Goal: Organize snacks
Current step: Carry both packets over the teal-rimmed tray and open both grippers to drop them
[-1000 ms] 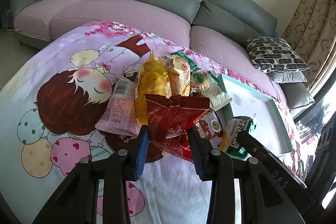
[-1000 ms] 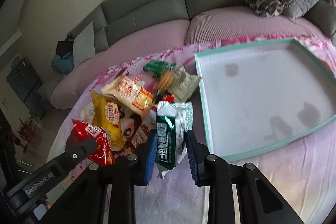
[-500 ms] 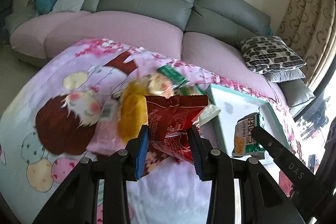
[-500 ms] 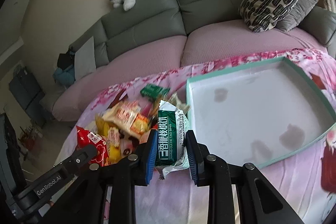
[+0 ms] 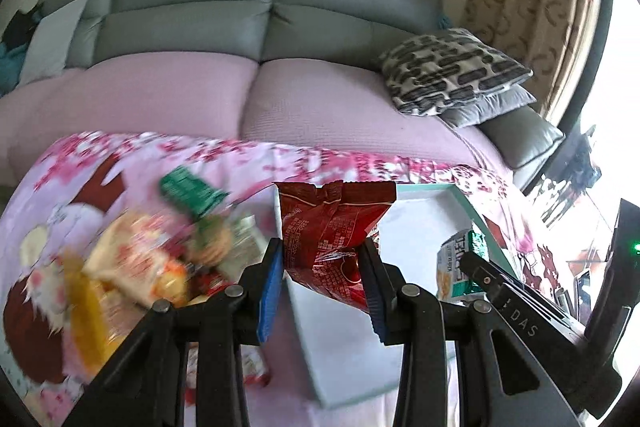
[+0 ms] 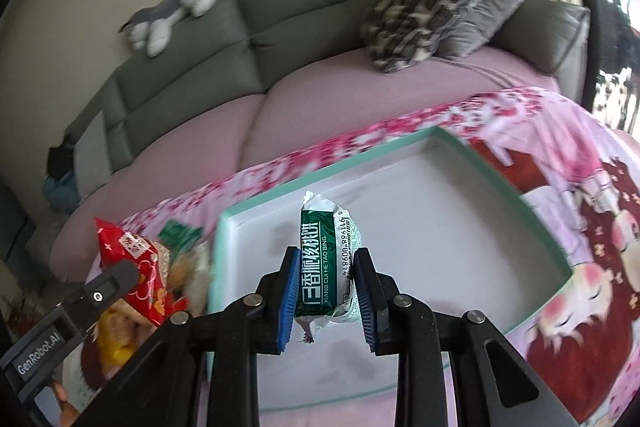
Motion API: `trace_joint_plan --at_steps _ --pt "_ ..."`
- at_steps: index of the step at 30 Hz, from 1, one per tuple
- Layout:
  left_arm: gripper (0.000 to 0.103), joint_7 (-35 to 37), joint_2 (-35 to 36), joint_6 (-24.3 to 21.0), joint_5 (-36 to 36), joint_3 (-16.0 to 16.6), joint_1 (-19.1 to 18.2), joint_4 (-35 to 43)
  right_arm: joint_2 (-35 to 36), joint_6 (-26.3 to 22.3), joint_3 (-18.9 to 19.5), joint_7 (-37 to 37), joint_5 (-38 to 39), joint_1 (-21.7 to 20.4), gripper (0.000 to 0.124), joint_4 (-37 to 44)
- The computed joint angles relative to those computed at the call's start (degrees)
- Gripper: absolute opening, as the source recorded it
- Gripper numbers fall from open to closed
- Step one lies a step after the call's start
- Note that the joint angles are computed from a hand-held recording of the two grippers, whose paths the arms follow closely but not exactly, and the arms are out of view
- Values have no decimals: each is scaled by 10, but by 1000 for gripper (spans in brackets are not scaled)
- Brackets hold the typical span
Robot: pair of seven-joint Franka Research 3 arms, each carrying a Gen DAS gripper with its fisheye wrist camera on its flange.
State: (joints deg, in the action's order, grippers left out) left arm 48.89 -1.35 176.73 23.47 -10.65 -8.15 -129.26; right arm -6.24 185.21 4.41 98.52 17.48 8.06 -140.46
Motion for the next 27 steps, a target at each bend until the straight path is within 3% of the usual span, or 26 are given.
trace_joint_plan --at_steps 3,6,8,10,12,14,16,19,22,23,24,25,27 --pt "39 -19 40 -10 35 0 -6 42 13 -10 6 11 -26 -32 29 10" --pt "39 -32 78 -25 54 7 -20 80 23 -18 28 72 -97 -84 29 11" --pt "39 -52 101 -34 73 19 -35 105 26 -13 5 56 -77 -68 29 9" --pt "39 -77 117 -43 102 35 -52 124 26 -8 7 82 -107 -83 29 7" --pt "39 -95 128 -54 122 43 -63 140 25 -1 -23 51 -72 -51 29 4" --pt "42 -109 130 -66 138 47 -71 144 24 -3 4 75 -101 -88 29 3" --pt "55 -115 127 -81 148 45 -74 144 20 -8 39 116 -152 -135 29 0" --pt "71 -131 117 -104 166 41 -76 140 13 -18 21 104 -145 -117 29 -2" --pt "80 -128 110 -139 166 31 -73 142 6 -51 50 161 -221 -156 32 1" --pt "81 -130 104 -152 167 28 -73 139 5 -72 50 171 -240 -157 34 5" --pt "83 -131 101 -164 167 25 -72 138 5 -83 50 185 -260 -158 44 8" --pt "89 -134 98 -175 170 23 -71 136 4 -92 53 205 -289 -163 64 9" --pt "89 -158 87 -198 188 22 -72 129 -2 -96 62 256 -358 -178 71 7"
